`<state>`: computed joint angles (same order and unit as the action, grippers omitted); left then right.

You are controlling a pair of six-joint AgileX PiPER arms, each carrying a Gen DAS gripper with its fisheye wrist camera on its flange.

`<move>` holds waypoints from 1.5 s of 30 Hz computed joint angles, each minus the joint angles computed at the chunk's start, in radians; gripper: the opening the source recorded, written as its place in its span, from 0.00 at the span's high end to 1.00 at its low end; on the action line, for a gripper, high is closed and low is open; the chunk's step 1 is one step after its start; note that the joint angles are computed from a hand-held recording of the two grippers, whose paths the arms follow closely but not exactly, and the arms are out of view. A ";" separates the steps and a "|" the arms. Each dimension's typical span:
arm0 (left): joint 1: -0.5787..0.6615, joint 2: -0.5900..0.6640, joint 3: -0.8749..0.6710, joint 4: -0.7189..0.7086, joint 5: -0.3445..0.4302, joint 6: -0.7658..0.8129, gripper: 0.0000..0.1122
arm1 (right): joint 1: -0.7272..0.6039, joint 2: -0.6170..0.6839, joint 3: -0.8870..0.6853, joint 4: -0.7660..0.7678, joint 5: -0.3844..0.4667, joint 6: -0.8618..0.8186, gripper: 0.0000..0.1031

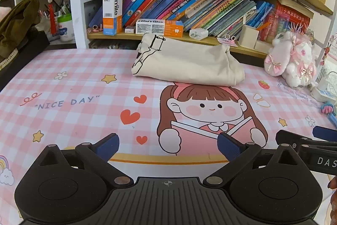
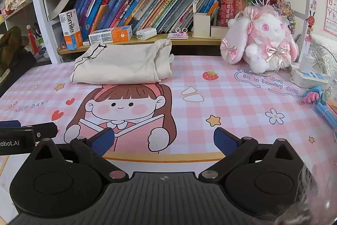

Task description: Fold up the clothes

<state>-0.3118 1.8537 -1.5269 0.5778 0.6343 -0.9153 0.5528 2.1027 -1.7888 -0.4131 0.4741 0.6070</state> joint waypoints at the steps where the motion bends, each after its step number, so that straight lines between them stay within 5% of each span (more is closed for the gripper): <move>1: 0.001 0.000 0.000 -0.001 0.001 0.001 0.10 | 0.000 0.000 0.000 0.000 0.001 0.000 0.02; 45: 0.001 0.034 -0.038 -0.007 0.022 0.012 0.10 | -0.010 0.041 -0.057 0.060 0.036 -0.088 0.01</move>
<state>-0.3107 1.8877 -1.5652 0.5708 0.6568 -0.9031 0.5429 2.1433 -1.8461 -0.3531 0.5096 0.5194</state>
